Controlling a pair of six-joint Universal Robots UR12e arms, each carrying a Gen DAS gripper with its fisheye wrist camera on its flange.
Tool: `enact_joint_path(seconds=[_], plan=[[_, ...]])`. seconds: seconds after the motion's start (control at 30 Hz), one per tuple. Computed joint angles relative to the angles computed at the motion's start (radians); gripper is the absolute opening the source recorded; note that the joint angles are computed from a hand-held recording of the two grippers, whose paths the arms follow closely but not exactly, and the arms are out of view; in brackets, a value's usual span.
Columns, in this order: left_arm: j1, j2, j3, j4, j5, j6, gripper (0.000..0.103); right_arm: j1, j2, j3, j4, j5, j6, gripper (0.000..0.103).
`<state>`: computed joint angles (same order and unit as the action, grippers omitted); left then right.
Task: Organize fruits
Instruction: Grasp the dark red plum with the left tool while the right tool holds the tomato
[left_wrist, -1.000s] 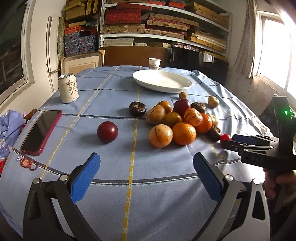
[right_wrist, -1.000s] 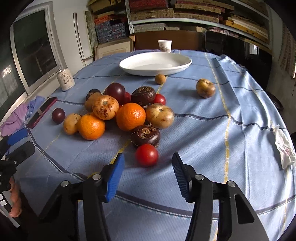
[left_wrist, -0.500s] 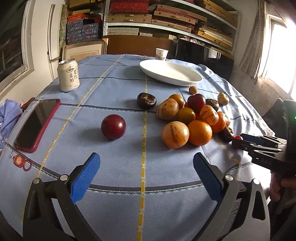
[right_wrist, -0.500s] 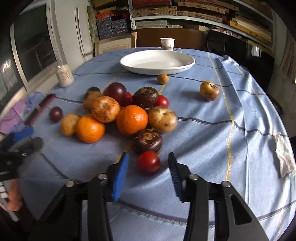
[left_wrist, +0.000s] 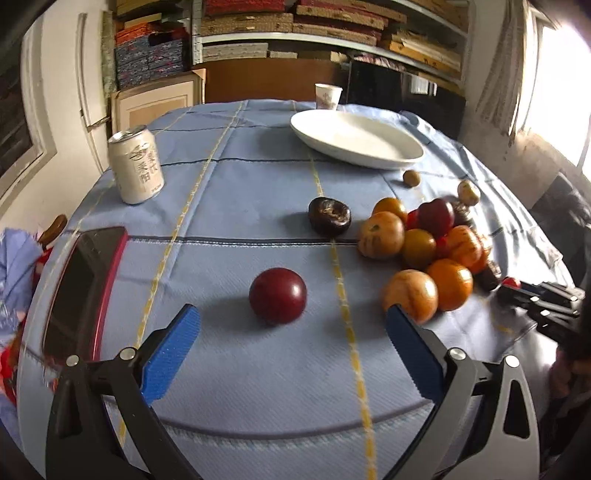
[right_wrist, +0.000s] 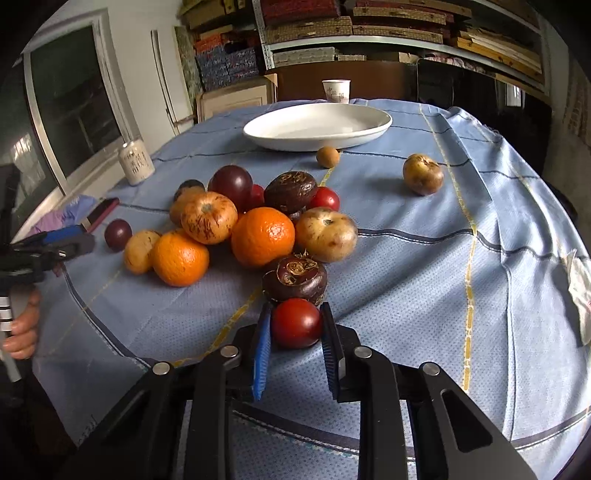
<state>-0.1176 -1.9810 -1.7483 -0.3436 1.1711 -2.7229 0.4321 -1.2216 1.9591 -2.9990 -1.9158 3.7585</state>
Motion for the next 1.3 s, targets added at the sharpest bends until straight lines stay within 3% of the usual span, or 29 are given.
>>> enact_joint_path(seconds=[0.07,0.13,0.2,0.5,0.67,0.73,0.83,1.3], plan=[[-0.001,-0.011,0.015,-0.019,0.000,0.009,0.094,-0.002,-0.001,0.002,-0.004,0.004,0.005,0.025],[0.001,-0.024,0.037,-0.061,-0.007,0.019,0.075,0.000,0.001,-0.001,0.001,-0.002,0.000,0.025],[0.003,-0.036,0.053,-0.088,-0.010,0.015,0.066,0.002,0.002,-0.004,0.007,-0.008,-0.004,0.025],[-0.002,-0.058,0.081,-0.108,-0.005,0.012,0.066,-0.001,0.002,-0.002,0.002,0.003,-0.003,0.025],[-0.006,-0.068,0.100,-0.145,-0.011,0.016,0.056,-0.001,0.003,-0.001,-0.006,0.001,-0.004,0.026],[-0.007,-0.072,0.107,-0.164,-0.008,0.018,0.042,0.000,0.004,0.000,-0.009,-0.001,-0.005,0.025],[-0.009,-0.072,0.107,-0.158,0.000,0.014,0.040,0.001,0.004,0.001,-0.016,-0.002,-0.006,0.025],[-0.005,-0.050,0.065,-0.100,-0.018,-0.076,0.039,0.004,0.002,0.011,-0.054,-0.007,-0.017,0.025]])
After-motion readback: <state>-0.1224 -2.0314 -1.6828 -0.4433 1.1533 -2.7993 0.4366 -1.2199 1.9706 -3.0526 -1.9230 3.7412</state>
